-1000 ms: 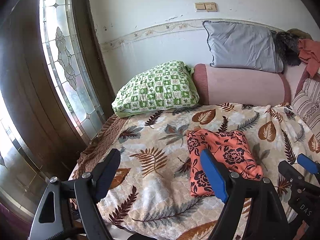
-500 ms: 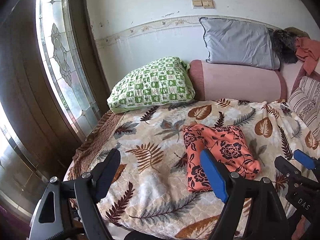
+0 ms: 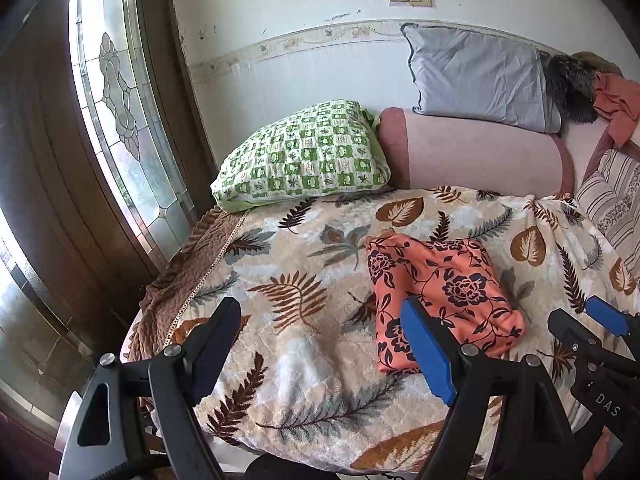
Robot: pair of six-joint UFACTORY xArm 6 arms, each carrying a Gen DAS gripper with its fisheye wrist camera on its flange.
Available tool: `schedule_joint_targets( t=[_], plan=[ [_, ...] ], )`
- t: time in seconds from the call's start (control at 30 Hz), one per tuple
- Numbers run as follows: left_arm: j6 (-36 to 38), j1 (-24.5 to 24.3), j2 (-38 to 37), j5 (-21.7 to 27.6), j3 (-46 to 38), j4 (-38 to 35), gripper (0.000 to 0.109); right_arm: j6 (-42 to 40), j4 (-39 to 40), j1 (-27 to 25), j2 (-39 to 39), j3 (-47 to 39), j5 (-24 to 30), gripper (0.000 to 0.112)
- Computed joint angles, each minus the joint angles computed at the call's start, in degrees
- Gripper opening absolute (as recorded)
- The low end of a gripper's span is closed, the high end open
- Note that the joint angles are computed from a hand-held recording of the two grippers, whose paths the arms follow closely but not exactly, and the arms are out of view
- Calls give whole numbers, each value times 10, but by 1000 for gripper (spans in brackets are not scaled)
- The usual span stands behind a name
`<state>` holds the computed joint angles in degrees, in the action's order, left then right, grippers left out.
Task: Fold small clothes
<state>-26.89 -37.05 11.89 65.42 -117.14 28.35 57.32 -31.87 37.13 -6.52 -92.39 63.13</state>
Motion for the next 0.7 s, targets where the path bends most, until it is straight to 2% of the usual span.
schedule_joint_targets(
  t=[0.7],
  plan=[
    [-7,24,-22,-5,51,-11,82,-22,8,11,38,-38,8,73]
  ],
)
